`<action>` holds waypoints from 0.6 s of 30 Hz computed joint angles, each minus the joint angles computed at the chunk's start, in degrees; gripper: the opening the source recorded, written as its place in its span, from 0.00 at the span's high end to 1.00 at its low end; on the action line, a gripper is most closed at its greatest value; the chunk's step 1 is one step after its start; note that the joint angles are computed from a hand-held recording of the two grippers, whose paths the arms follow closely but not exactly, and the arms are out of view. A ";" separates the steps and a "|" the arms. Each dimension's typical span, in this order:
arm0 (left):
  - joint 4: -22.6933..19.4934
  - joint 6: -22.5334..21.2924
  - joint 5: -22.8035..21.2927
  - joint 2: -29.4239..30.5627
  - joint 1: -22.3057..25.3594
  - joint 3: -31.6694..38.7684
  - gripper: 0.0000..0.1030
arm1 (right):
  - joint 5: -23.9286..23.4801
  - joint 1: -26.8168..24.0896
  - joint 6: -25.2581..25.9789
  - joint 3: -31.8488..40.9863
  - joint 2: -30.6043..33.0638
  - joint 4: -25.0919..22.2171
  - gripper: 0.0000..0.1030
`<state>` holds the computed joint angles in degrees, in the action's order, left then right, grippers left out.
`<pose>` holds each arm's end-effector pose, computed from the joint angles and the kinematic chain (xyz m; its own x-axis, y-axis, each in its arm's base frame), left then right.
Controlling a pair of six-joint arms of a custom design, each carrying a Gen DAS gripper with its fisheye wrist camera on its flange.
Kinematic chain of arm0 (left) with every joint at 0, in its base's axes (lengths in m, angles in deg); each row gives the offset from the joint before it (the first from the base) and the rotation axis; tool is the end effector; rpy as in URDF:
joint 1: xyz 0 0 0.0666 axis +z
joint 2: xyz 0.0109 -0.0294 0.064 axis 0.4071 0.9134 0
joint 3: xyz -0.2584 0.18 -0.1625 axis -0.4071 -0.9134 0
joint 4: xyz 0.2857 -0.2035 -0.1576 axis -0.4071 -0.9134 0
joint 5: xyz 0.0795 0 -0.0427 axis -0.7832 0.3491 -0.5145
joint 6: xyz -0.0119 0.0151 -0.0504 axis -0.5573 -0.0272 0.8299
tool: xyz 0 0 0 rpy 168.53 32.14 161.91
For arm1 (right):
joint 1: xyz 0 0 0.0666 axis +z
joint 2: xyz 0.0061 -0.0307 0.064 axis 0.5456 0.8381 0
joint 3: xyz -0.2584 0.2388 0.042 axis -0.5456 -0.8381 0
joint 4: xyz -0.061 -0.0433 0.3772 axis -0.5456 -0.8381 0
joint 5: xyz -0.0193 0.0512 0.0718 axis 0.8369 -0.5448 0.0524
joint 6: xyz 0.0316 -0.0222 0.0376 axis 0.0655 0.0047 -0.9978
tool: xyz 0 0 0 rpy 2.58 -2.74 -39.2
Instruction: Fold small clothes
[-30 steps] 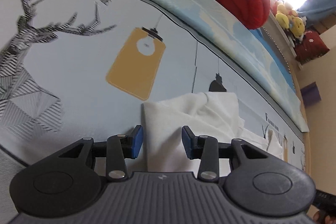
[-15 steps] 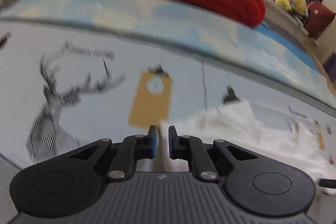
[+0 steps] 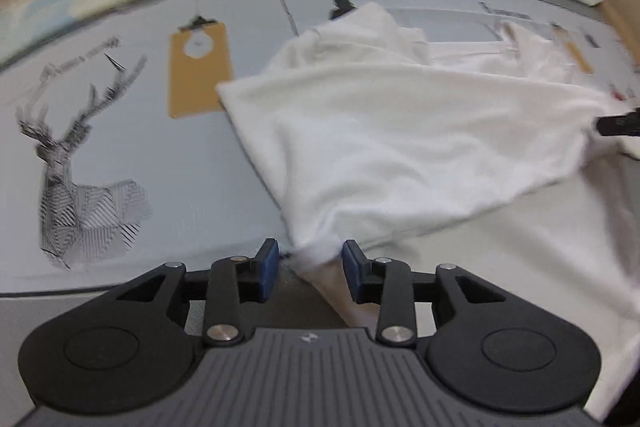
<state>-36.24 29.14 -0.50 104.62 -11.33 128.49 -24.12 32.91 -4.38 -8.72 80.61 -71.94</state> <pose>0.2949 -0.1983 0.3631 -0.9153 -0.0183 -0.4025 -0.0304 0.9993 0.0237 0.4230 0.0117 0.4121 -0.9244 -0.0259 -0.3807 -0.1637 0.9282 0.3342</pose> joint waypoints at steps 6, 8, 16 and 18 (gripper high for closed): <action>-3.13 1.85 -8.77 2.51 -3.19 1.70 0.83 | 1.78 0.89 0.21 -1.36 0.32 -0.16 0.96; -8.84 3.50 -14.15 4.60 -4.53 4.43 0.85 | 2.83 1.05 0.03 -2.02 0.61 -0.04 0.96; -4.00 9.75 -8.87 -1.87 -4.59 5.84 0.84 | 4.03 0.17 -2.19 -2.69 1.14 -0.11 0.96; 0.22 10.64 -10.50 -1.85 -4.37 4.40 0.84 | 3.58 0.11 -2.08 -2.76 0.30 0.43 0.96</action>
